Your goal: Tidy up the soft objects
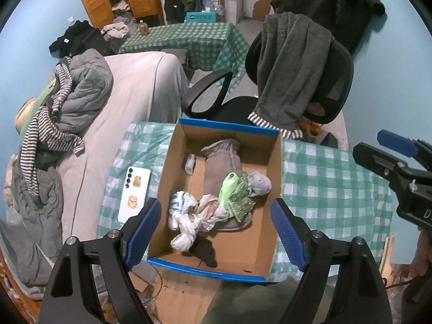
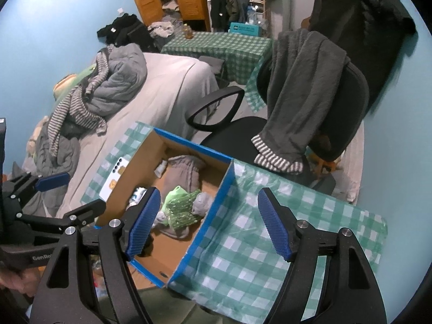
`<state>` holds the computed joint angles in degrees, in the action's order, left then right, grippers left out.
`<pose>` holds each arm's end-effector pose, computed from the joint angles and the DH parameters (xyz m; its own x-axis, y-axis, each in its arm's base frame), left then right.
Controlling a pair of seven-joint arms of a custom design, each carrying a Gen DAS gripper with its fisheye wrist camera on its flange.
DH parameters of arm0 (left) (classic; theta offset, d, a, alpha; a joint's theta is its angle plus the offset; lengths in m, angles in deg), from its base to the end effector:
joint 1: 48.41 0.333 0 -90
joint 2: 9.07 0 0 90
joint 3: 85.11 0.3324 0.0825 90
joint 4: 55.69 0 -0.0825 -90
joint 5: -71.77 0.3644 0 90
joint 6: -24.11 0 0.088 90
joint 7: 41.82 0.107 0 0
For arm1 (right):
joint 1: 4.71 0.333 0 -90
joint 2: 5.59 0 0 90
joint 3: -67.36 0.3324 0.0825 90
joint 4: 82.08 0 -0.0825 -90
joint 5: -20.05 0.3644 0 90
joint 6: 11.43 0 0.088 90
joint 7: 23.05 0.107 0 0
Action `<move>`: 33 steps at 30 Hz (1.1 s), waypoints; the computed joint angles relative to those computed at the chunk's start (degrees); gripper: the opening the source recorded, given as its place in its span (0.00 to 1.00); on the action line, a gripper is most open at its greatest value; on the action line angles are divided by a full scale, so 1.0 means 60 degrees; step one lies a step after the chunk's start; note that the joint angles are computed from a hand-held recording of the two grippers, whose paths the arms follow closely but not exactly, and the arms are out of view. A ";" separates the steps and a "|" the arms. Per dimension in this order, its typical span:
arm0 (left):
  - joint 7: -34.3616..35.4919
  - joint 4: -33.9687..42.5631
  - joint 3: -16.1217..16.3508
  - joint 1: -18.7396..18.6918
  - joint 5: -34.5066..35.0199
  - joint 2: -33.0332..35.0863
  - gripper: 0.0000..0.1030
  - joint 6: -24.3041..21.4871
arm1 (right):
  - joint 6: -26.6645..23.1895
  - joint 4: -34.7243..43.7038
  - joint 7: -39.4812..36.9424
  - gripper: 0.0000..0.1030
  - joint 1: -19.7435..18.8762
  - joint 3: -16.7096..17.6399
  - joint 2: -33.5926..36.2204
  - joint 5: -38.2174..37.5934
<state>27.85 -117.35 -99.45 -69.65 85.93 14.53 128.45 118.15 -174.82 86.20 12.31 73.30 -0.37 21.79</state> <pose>0.5896 -0.3413 0.6513 -0.2419 -0.9701 -0.0208 -0.9016 0.2327 -0.3646 0.5678 0.2379 0.6431 0.1024 -0.9723 -0.2101 -0.8762 0.0119 -0.4819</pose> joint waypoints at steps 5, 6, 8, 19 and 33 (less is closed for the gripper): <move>0.0076 0.0222 -0.0041 -0.0086 -0.0011 0.0063 0.82 0.0045 | 0.0100 -0.0213 0.0032 0.73 -0.0043 -0.0038 -0.0170 0.0156; 0.0088 0.0283 -0.0040 -0.0122 0.0013 0.0086 0.82 0.0019 | 0.0103 -0.0248 0.0045 0.73 -0.0045 -0.0047 -0.0205 0.0153; 0.0126 0.0410 -0.0031 -0.0202 0.0077 0.0132 0.82 -0.0053 | 0.0107 -0.0297 0.0037 0.73 -0.0054 -0.0065 -0.0257 0.0159; 0.0022 0.0554 0.0024 -0.0376 0.0228 0.0171 0.82 -0.0116 | 0.0152 -0.0412 -0.0025 0.73 -0.0074 -0.0114 -0.0351 0.0242; -0.0360 0.1002 0.0094 -0.0534 0.0271 0.0359 0.82 -0.0447 | 0.0180 -0.0458 -0.0049 0.73 -0.0080 -0.0126 -0.0391 0.0264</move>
<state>25.69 -111.34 -98.88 -72.85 87.55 16.69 125.77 119.23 -177.57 85.91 11.83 72.54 -2.72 23.38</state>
